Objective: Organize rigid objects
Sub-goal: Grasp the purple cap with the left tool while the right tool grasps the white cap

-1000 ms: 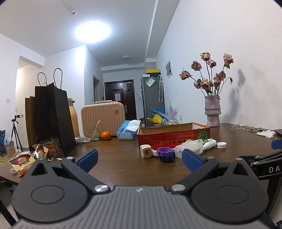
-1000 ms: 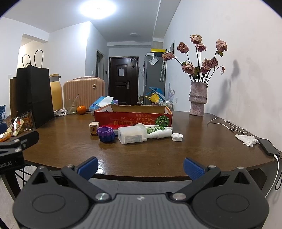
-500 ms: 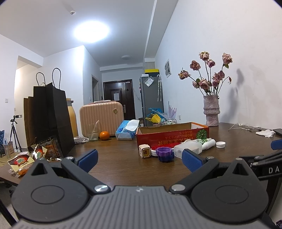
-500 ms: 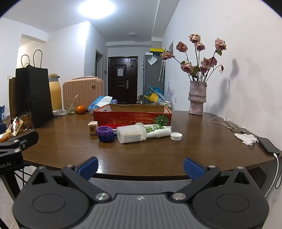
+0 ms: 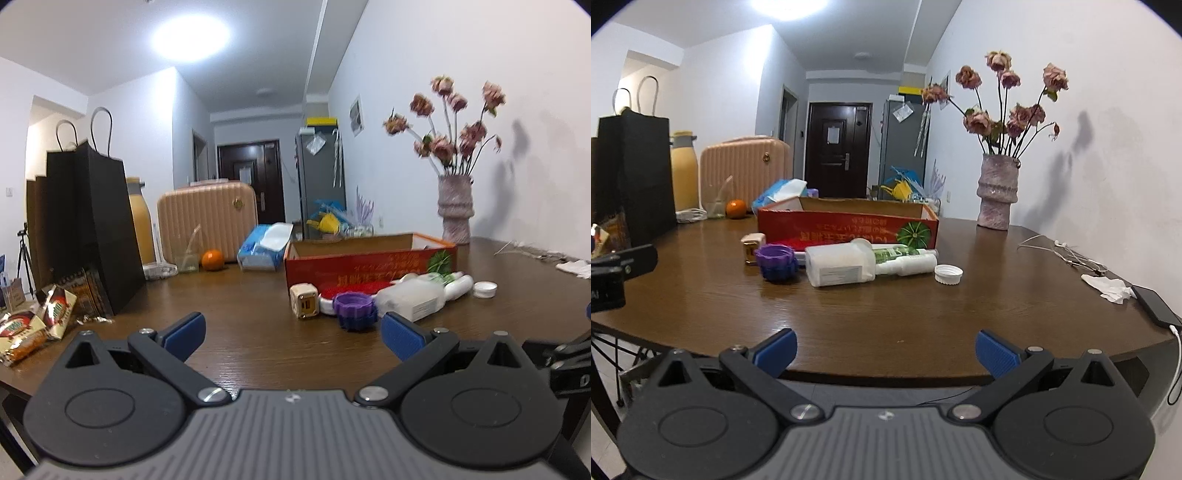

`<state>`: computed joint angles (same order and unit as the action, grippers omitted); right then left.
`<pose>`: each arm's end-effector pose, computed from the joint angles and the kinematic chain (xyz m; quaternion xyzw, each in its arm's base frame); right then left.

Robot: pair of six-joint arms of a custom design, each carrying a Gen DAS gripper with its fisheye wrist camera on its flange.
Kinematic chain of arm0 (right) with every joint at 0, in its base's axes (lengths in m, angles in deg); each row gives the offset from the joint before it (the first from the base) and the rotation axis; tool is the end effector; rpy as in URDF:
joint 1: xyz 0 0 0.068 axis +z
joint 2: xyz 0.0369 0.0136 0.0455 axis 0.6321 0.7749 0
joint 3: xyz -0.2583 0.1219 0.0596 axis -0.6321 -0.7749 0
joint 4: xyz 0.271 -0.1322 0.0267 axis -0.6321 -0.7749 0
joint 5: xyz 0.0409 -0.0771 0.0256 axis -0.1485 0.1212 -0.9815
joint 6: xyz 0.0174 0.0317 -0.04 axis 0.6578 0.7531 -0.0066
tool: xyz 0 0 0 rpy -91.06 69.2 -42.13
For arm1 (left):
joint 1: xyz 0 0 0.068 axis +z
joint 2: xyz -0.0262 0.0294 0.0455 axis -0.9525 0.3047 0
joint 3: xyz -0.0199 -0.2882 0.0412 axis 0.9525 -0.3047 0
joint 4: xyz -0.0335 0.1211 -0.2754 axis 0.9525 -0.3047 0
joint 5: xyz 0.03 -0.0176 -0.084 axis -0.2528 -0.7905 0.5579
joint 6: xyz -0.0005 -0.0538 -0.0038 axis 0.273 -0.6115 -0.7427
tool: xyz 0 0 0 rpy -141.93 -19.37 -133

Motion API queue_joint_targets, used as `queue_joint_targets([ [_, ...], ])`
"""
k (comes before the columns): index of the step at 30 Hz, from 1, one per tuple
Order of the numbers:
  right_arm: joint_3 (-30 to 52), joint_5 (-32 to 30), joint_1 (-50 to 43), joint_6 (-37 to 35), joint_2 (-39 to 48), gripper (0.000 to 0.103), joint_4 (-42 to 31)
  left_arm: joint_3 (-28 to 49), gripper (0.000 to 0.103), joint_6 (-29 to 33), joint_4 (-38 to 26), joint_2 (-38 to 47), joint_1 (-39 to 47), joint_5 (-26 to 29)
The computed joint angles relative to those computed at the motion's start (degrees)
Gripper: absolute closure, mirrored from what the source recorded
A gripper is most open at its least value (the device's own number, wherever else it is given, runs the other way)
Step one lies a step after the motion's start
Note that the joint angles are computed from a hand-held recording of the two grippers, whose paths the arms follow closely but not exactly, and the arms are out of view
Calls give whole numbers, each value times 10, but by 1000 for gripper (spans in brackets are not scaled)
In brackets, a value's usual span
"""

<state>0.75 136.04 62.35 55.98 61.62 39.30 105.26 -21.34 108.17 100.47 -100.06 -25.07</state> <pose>0.1845 0.0501 0.0896 0.2023 0.7997 -0.1511 0.5448 0.3063 -0.1626 0.0954 0.2279 0.7369 -0.1331 0.6223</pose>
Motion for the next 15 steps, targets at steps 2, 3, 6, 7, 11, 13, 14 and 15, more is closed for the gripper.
queue_joint_targets([
  [2, 9, -41, -45, -31, 25, 0, 41, 33, 0, 1, -22, 19, 6, 16],
  [3, 15, -55, -62, -42, 36, 0, 56, 51, 0, 1, -34, 27, 10, 26],
  [6, 36, -102, -117, -80, 78, 0, 112, 91, 0, -5, -63, 46, 13, 42],
  [7, 42, -121, -136, -93, 93, 0, 134, 105, 0, -1, -82, 49, 10, 39],
  [11, 69, -234, -220, -130, 184, 0, 249, 174, 0, 1, -162, 75, -3, 36],
  [13, 86, -305, -256, -133, 192, 0, 233, 214, 0, -11, -203, 90, -5, 52],
  [14, 100, -335, -269, -133, 182, 0, 191, 235, 0, -14, -220, 99, -8, 53],
  [15, 117, -361, -279, -135, 179, 0, 154, 256, 0, -14, -235, 109, -11, 53],
])
